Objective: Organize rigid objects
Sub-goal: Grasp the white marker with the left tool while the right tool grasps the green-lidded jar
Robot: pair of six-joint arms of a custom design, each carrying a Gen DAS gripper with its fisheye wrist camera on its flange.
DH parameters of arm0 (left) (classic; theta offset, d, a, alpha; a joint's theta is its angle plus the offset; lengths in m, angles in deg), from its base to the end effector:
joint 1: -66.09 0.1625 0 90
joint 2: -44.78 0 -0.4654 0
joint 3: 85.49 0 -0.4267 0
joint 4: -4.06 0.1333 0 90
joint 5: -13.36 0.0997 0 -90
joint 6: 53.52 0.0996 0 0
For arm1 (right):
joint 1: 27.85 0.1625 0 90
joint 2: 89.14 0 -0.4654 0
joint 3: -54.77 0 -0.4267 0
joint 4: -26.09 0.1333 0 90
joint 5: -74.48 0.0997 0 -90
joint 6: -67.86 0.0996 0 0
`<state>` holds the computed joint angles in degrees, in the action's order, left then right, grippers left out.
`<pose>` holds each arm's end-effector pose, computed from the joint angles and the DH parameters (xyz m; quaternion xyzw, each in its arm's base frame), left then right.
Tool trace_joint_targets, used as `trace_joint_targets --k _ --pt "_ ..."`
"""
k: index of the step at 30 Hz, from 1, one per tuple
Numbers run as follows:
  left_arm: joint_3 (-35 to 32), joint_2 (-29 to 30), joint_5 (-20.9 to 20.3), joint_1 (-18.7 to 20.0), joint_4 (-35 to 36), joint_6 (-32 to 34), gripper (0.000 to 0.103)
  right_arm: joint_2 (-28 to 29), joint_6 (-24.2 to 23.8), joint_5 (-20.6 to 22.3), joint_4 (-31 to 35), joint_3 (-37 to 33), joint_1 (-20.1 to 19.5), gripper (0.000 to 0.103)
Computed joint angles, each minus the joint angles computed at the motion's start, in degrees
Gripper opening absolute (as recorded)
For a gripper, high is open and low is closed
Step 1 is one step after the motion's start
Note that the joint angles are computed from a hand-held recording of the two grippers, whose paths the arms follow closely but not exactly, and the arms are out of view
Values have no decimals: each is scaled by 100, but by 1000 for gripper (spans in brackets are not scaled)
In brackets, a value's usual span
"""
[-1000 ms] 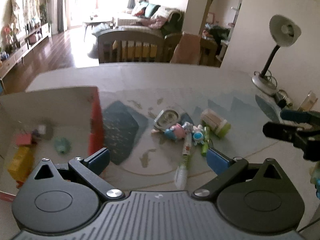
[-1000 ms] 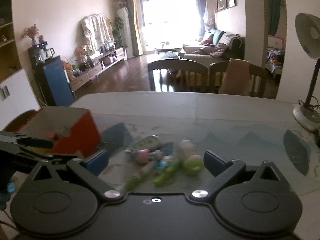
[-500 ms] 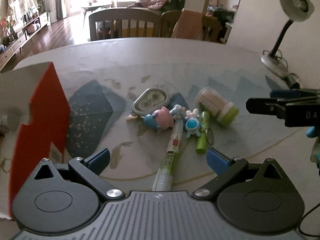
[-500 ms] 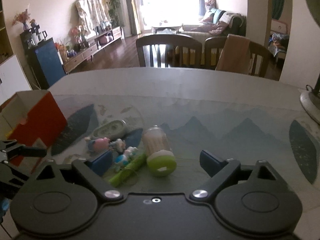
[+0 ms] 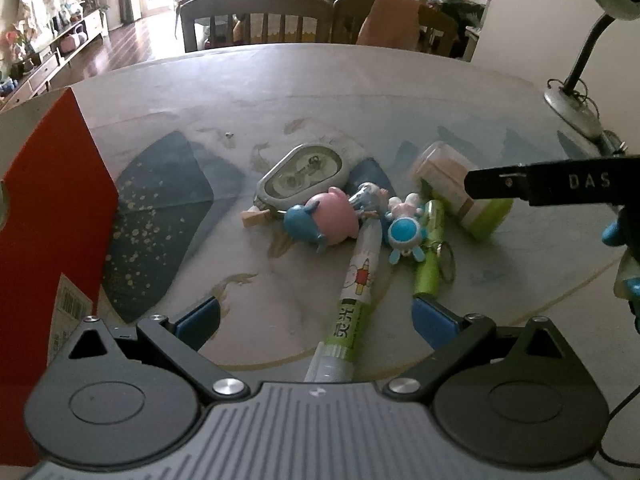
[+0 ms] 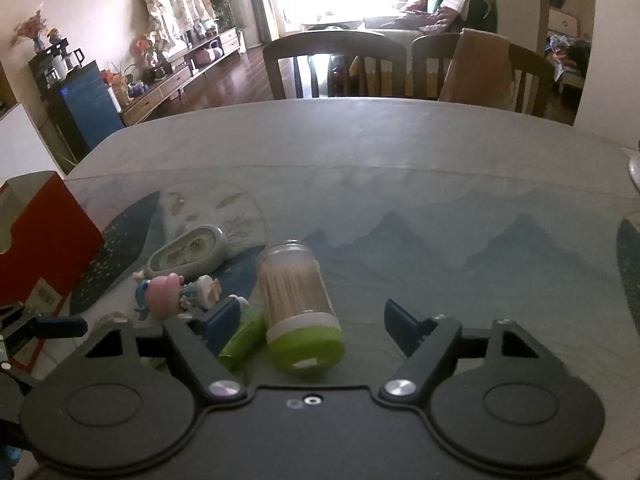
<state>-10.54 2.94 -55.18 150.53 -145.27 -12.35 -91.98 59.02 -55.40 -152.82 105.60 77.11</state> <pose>0.0881 -0.8471 0.2008 0.3407 0.8952 -0.1567 0.2408 0.2932 -0.8282 -0.1239 0.0650 -0.8864 0.3452 0.3015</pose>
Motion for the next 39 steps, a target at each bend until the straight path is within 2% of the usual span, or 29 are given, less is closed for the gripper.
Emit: trace_joint_targets --k 1,3,4,8,11,16,19,26,35,39 --pt "8 7 17 0 -25 17 99 14 4 25 50 -37 -8 76" --pt "-15 24 40 6 54 24 83 33 -1 72 116 -90 -27 74" --pt "-26 26 50 6 115 12 79 44 17 90 166 -126 -33 74" --pt "31 -8 -11 7 141 71 70 93 71 171 335 -247 -58 68" --pt "101 -40 -11 -10 103 239 52 130 103 229 453 -325 -70 61" --pt "250 -63 152 -74 -88 527 33 173 140 178 504 -394 -62 56" --pt "264 -70 169 -89 -57 509 21 201 126 73 487 -430 -47 47" --pt "329 -133 150 -116 49 468 17 219 138 -182 425 -379 28 44" --pt "339 -299 -75 -85 314 48 17 -226 468 -144 -18 590 187 43" --pt "369 -439 -277 -59 519 -187 17 -446 827 -74 -177 1069 269 43"
